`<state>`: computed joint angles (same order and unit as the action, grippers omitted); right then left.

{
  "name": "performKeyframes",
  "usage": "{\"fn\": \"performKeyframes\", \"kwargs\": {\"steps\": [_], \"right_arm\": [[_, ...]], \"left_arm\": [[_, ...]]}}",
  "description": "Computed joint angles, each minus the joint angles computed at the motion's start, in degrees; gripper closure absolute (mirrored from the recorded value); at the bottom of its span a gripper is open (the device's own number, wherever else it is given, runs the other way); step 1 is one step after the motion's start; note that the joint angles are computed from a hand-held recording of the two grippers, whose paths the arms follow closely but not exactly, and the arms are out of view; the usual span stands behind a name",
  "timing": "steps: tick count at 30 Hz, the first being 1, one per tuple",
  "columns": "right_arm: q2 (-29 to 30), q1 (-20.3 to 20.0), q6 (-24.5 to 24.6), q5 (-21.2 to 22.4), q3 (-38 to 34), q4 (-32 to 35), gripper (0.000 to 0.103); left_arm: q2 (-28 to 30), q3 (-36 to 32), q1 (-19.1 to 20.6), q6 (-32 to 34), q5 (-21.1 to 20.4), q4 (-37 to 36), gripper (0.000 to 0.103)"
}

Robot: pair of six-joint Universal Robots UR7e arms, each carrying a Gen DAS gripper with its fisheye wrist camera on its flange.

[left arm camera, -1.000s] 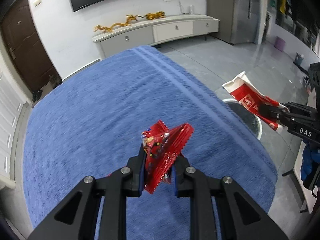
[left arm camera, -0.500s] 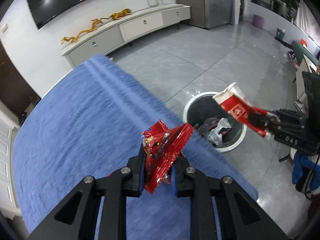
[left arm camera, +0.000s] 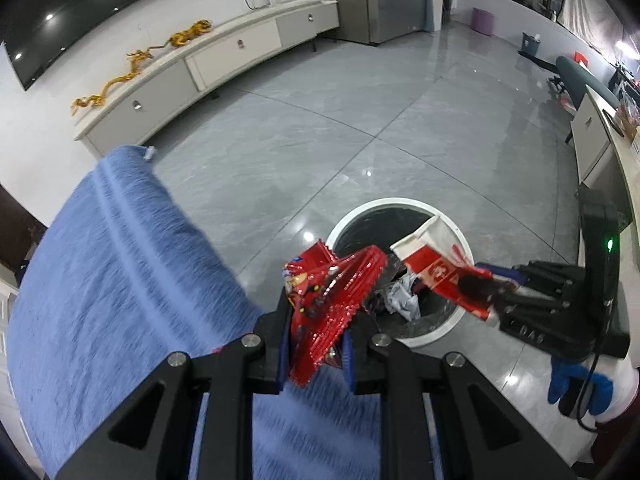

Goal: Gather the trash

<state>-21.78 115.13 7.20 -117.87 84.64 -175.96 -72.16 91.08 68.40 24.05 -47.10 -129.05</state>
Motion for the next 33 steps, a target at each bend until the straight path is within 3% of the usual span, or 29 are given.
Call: {"fn": "performKeyframes", "kwargs": {"steps": [13, 14, 16, 17, 19, 20, 26, 33], "right_arm": [[3.4, -2.5, 2.8, -4.3, -6.3, 6.3, 0.078], [3.6, -2.6, 2.8, -4.4, -6.7, 6.8, 0.077], [4.1, -2.8, 2.3, -4.9, -7.6, 7.8, 0.076], [4.4, -2.9, 2.3, -5.2, -8.2, 8.3, 0.069], [5.0, -2.9, 2.2, -6.3, -9.1, 9.2, 0.053], [5.2, -2.8, 2.3, -6.8, -9.4, 9.3, 0.052], [4.1, -2.0, 2.9, -7.9, -7.8, 8.2, 0.051], [2.4, 1.0, 1.5, -10.8, -6.2, 6.3, 0.051]], "left_arm": [[10.5, -7.9, 1.3, -2.0, -2.9, 1.7, 0.080], [11.0, -8.6, 1.5, -2.8, -4.2, 2.4, 0.078], [11.8, -9.6, 1.8, -3.6, -5.3, 2.8, 0.063], [12.2, -10.0, 1.9, -3.9, -5.7, 2.3, 0.060], [12.7, -10.7, 2.0, -4.3, -6.8, 2.3, 0.054], [12.8, -11.0, 2.1, -4.7, -7.4, 2.7, 0.053], [12.3, -11.3, 2.2, -5.9, -9.2, 3.3, 0.049], [7.6, -8.1, 2.0, -4.9, -8.5, 0.1, 0.049]]}}
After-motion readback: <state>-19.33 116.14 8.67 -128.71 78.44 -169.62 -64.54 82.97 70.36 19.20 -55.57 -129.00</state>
